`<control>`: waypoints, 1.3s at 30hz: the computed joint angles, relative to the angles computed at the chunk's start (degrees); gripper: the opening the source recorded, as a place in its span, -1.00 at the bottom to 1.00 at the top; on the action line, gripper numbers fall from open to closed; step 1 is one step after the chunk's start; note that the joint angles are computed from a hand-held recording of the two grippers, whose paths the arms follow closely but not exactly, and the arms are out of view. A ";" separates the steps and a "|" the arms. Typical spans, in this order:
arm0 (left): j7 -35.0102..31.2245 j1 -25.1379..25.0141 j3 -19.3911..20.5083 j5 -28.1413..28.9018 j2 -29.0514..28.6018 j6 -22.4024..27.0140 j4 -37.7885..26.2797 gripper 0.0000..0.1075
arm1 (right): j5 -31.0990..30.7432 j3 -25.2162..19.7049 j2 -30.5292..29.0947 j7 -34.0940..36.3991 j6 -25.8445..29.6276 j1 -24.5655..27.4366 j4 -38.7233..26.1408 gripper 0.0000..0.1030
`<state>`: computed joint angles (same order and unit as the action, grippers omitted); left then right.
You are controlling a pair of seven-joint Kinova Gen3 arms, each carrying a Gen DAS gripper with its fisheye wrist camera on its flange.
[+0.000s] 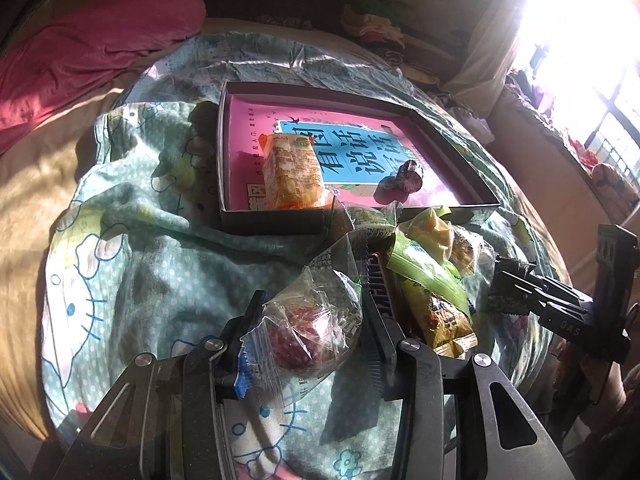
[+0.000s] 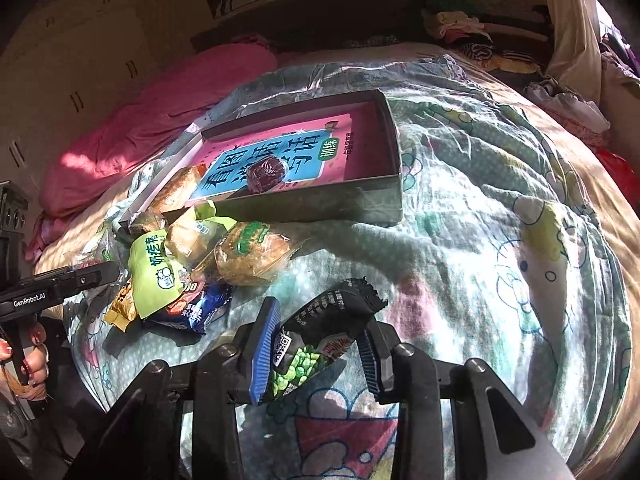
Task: Organize snacks
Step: 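Grasp the clear bag of red sweets with the left tool while the right grasps the black pea snack bag, then lift and carry both held snack bags toward the pink tray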
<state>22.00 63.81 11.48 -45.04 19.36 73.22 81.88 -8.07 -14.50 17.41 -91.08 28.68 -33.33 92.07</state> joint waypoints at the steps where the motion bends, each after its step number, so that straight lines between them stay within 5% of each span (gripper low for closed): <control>1: 0.21 -0.06 -0.03 0.06 -0.11 -0.23 0.16 -0.15 | 0.20 0.12 0.19 -0.21 0.04 -0.27 -0.14 -0.26; 18: 0.84 -1.19 0.46 -0.29 -0.92 -1.90 1.64 -0.15 | 6.05 2.29 4.85 -4.54 1.49 -4.59 -4.74 -0.26; 27: 1.82 0.26 0.07 -3.03 -1.10 -0.03 1.53 -0.15 | -2.18 -1.71 2.81 1.17 -1.17 2.20 -2.21 -0.36; 39: 3.98 1.09 0.91 -7.74 -1.82 2.77 1.95 -0.15 | -5.74 -1.67 -0.20 2.28 -3.70 3.85 -1.43 -0.36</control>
<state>25.98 64.90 12.39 -52.77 17.55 75.99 83.83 -13.81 -16.17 17.21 -88.80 24.98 -29.48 90.64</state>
